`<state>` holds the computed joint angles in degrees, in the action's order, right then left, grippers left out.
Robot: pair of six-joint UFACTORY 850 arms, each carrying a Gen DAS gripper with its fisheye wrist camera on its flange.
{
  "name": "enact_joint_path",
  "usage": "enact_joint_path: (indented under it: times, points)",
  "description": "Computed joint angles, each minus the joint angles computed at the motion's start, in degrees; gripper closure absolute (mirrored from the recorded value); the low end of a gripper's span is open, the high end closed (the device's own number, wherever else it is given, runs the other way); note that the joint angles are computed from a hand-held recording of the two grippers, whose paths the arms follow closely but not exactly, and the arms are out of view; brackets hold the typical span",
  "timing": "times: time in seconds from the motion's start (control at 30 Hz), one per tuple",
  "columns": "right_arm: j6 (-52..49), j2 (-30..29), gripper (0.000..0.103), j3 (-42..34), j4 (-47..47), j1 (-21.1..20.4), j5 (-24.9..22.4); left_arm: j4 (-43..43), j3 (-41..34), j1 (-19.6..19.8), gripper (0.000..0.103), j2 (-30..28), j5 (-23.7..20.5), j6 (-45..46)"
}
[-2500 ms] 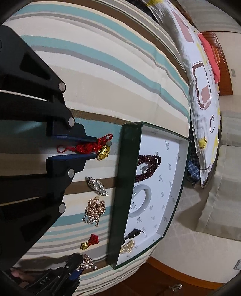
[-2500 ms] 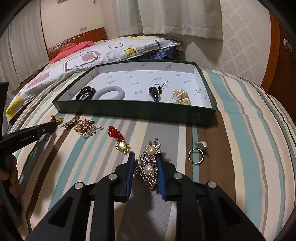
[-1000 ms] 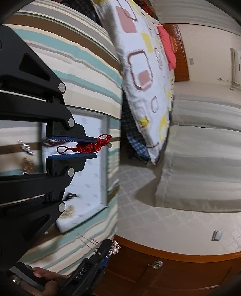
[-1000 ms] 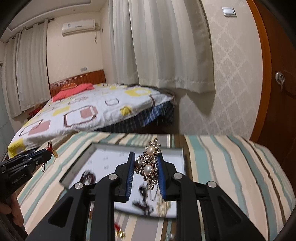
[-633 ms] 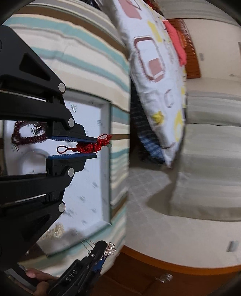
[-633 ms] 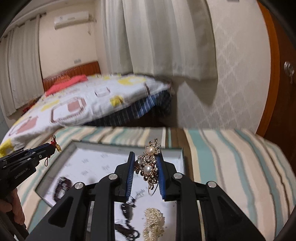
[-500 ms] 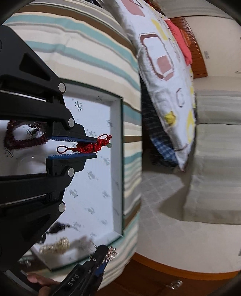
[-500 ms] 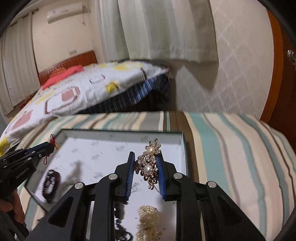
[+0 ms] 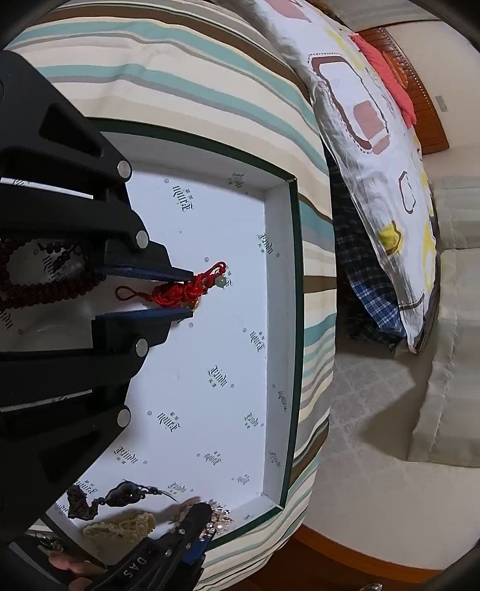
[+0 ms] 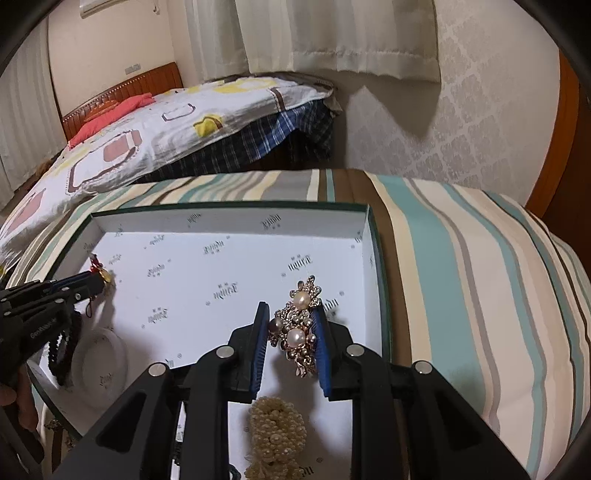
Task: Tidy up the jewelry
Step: 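Carry the brooch and red tassel charm into the green box and open both tools, then grasp the silver rhinestone brooch with the left tool while the right tool grasps the red charm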
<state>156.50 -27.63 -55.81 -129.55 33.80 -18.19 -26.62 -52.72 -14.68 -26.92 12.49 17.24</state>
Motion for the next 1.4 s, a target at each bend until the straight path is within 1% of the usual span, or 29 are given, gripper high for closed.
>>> enact_joint_path:
  times: [0.03,0.07,0.1,0.13,0.2,0.23,0.3,0.37,0.43,0.57,0.63,0.8,1.03,1.13,1.23,1.4]
  points:
    - [0.2,0.0,0.079,-0.1,0.0,0.0,0.0,0.0,0.0,0.0,0.083,0.0,0.0,0.1]
    - [-0.3,0.1,0.074,0.0,0.5,0.0,-0.2,-0.7,0.0,-0.1,0.08,-0.1,0.0,0.9]
    - [-1.1,0.2,0.07,-0.1,1.4,0.1,-0.4,-0.9,0.1,-0.1,0.073,-0.1,0.1,1.1]
    - [-0.5,0.3,0.066,0.1,1.0,0.1,-0.6,-0.6,0.2,-0.1,0.072,0.0,0.2,0.5]
    - [-0.2,0.5,0.066,0.3,0.8,0.2,-0.8,0.1,0.1,-0.1,0.069,0.0,0.1,-0.2]
    - [-0.2,0.4,0.066,0.2,0.9,0.2,-0.9,0.3,0.2,-0.1,0.064,0.1,0.3,-0.4]
    - [1.5,1.0,0.065,0.8,-0.3,0.3,-1.8,0.3,0.7,-0.2,0.056,0.6,1.0,-0.4]
    - [3.2,1.7,0.065,1.6,-1.9,0.5,-2.9,1.5,1.5,-0.3,0.052,1.4,1.9,-1.9]
    - [2.7,2.4,0.066,2.3,-1.3,1.0,-4.3,2.5,2.5,-0.3,0.046,2.3,2.7,-3.1]
    - [3.2,4.1,0.065,3.8,-1.5,1.8,-6.5,5.0,4.1,-0.3,0.043,4.3,3.7,-5.9]
    - [3.0,5.1,0.065,4.6,-1.2,2.3,-7.5,6.5,5.4,-0.4,0.04,5.7,4.7,-7.6]
    - [3.4,7.5,0.065,6.6,-0.7,3.5,-9.7,9.9,9.3,-0.3,0.039,9.9,7.8,-11.6]
    - [1.0,10.5,0.065,9.7,3.3,6.7,-12.5,8.8,16.1,-0.9,0.039,16.1,11.6,-11.4]
    - [1.8,11.5,0.065,11.4,4.1,8.3,-13.4,8.5,18.7,-1.1,0.039,18.1,12.4,-11.5]
    - [3.4,12.2,0.066,12.8,4.0,9.7,-13.9,6.3,21.7,-2.0,0.039,19.9,13.9,-9.6]
    - [5.4,12.9,0.066,15.1,4.4,12.4,-14.3,5.7,25.3,-3.0,0.039,21.6,15.2,-9.2]
